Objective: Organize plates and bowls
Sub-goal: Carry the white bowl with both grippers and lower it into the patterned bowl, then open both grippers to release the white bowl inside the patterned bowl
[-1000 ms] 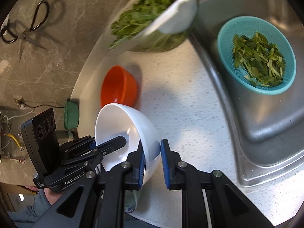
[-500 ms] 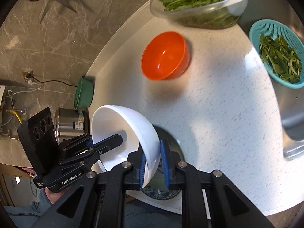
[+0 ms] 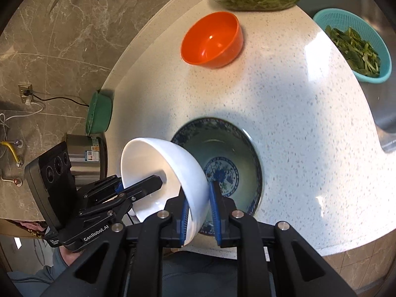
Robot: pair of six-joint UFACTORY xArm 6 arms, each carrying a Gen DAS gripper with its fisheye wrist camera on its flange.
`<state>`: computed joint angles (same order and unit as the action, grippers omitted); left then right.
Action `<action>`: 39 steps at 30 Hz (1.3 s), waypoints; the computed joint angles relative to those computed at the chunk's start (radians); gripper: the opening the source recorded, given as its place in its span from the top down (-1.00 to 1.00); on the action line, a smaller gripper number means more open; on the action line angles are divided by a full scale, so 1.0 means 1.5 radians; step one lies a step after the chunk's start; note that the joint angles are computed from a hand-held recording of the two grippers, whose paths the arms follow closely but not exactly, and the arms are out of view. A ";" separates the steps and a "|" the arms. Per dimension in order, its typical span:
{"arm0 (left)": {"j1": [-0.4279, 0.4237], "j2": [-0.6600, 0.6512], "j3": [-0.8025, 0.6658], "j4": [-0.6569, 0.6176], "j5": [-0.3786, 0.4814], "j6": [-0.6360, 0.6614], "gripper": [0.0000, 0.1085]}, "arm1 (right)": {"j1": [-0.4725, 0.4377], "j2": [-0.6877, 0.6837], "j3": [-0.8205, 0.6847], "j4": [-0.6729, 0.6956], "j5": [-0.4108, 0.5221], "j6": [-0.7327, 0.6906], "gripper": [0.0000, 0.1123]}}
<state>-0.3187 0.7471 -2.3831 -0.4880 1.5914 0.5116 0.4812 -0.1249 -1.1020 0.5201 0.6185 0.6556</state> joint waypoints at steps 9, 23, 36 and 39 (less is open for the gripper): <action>-0.024 -0.049 0.120 0.044 -0.084 0.019 0.74 | 0.001 0.010 0.016 0.023 -0.009 -0.012 0.66; -0.056 -0.029 0.123 0.107 -0.126 -0.056 0.71 | -0.022 0.064 -0.029 0.041 0.049 -0.091 0.67; -0.061 -0.041 0.142 0.054 -0.154 -0.047 -0.28 | -0.014 0.093 -0.085 -0.099 0.108 -0.022 0.76; -0.059 -0.046 0.147 0.038 -0.159 -0.051 -0.31 | -0.015 0.091 -0.085 -0.113 0.116 -0.018 0.80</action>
<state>-0.4079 0.6773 -2.1631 -0.4304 1.3522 0.4353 0.4582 0.0121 -1.2298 0.3499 0.7920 0.6281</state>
